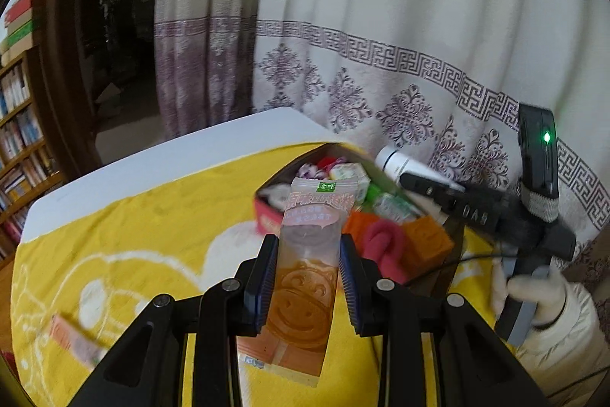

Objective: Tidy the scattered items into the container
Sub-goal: 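Open both grippers to drop the tube and packet into the tin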

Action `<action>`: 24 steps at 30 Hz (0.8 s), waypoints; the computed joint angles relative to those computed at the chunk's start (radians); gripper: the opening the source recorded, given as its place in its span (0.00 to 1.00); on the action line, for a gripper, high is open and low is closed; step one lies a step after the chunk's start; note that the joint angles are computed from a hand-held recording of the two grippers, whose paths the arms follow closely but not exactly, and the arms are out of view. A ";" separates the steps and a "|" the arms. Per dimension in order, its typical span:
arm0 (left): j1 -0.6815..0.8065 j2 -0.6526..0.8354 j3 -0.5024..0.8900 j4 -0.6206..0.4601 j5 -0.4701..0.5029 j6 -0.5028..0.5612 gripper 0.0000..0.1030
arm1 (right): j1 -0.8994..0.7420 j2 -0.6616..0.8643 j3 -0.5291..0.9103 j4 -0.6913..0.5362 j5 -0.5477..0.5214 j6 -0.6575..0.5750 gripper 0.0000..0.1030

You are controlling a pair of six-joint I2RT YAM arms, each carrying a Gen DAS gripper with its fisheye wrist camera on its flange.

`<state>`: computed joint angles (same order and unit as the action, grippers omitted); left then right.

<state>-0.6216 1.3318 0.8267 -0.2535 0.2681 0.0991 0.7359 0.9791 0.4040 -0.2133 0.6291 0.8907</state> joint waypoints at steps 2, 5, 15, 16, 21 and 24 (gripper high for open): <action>-0.040 0.066 0.048 0.032 -0.006 -0.023 0.32 | -0.007 -0.001 -0.008 0.004 0.008 0.005 0.22; -0.087 0.156 0.108 0.071 -0.010 -0.024 0.49 | -0.031 -0.023 -0.035 0.022 -0.003 0.021 0.25; -0.060 0.167 0.097 0.105 -0.009 -0.056 0.80 | -0.012 -0.078 -0.057 -0.001 0.047 0.063 0.65; -0.043 0.161 0.091 0.101 -0.002 -0.060 0.80 | -0.011 -0.075 -0.058 0.003 0.048 0.065 0.65; 0.041 0.128 0.059 0.081 0.045 -0.083 0.80 | -0.010 -0.079 -0.071 0.008 0.058 0.086 0.65; 0.094 0.093 0.033 0.069 0.063 -0.083 0.80 | -0.005 -0.072 -0.070 0.000 0.069 0.101 0.65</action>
